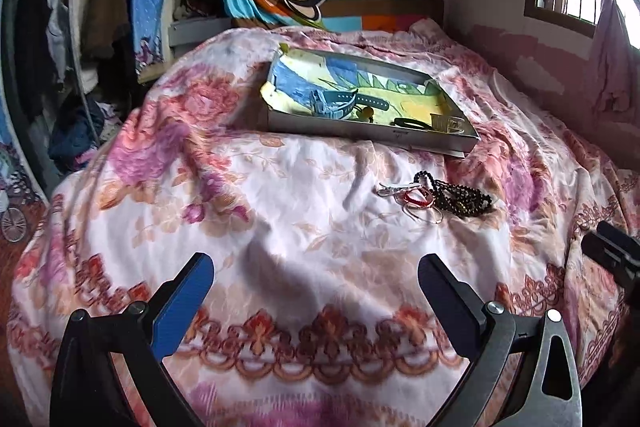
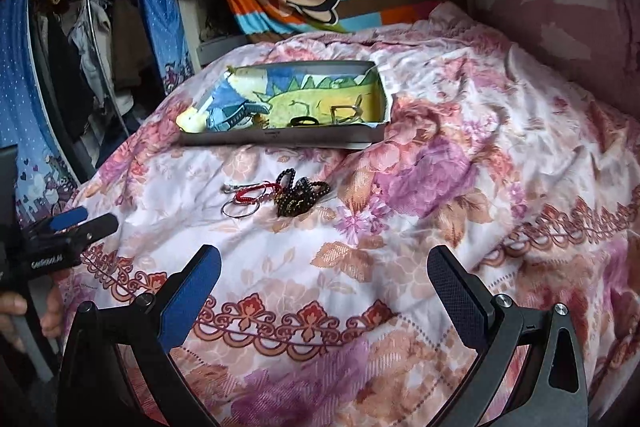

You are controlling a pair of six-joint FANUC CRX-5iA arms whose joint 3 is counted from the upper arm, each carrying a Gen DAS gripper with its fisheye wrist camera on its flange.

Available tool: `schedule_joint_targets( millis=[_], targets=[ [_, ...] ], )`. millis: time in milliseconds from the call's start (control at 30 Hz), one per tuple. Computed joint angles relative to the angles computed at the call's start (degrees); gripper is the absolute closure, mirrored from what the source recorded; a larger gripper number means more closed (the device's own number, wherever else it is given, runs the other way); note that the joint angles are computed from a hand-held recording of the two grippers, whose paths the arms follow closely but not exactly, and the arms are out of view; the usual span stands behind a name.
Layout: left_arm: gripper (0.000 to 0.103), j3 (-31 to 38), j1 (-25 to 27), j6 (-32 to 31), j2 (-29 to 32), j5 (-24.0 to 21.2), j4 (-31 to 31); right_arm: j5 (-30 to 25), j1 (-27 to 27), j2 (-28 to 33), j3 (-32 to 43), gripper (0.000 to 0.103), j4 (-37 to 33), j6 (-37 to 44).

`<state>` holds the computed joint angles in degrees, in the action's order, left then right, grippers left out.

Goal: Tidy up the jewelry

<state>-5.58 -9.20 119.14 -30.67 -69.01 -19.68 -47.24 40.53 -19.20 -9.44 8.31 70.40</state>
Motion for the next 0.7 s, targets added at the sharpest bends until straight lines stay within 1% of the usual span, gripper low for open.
schedule_joint_targets(
  millis=[167,267,333,433,500,633,700],
  targets=[
    [0.000,-2.2,8.4,-9.4,1.8,4.8,10.9,-1.7,-1.6,4.2,4.1,0.002,-1.4,6.1],
    [0.000,-3.6,12.1,-14.5,3.4,7.0,17.4,-3.3,-3.4,7.4,7.8,0.002,-4.8,10.4],
    [0.000,-3.9,13.1,-16.4,4.6,7.5,19.9,-4.8,-4.3,9.9,10.6,0.002,-6.2,13.1],
    [0.000,-4.1,14.6,-20.3,6.9,7.8,24.1,-5.2,-3.9,12.6,12.2,0.002,-3.3,15.3],
    [0.000,-4.1,15.6,-24.0,8.7,7.6,27.4,-5.2,-4.1,14.1,13.4,0.002,-2.7,16.9],
    [0.001,-3.7,16.2,-28.2,11.1,7.5,30.7,-6.4,-6.2,16.4,17.5,0.002,-7.7,21.6],
    [0.006,-3.9,16.6,-30.8,11.6,8.0,32.9,-6.6,-6.9,17.0,18.6,0.003,-9.7,22.9]
  ],
)
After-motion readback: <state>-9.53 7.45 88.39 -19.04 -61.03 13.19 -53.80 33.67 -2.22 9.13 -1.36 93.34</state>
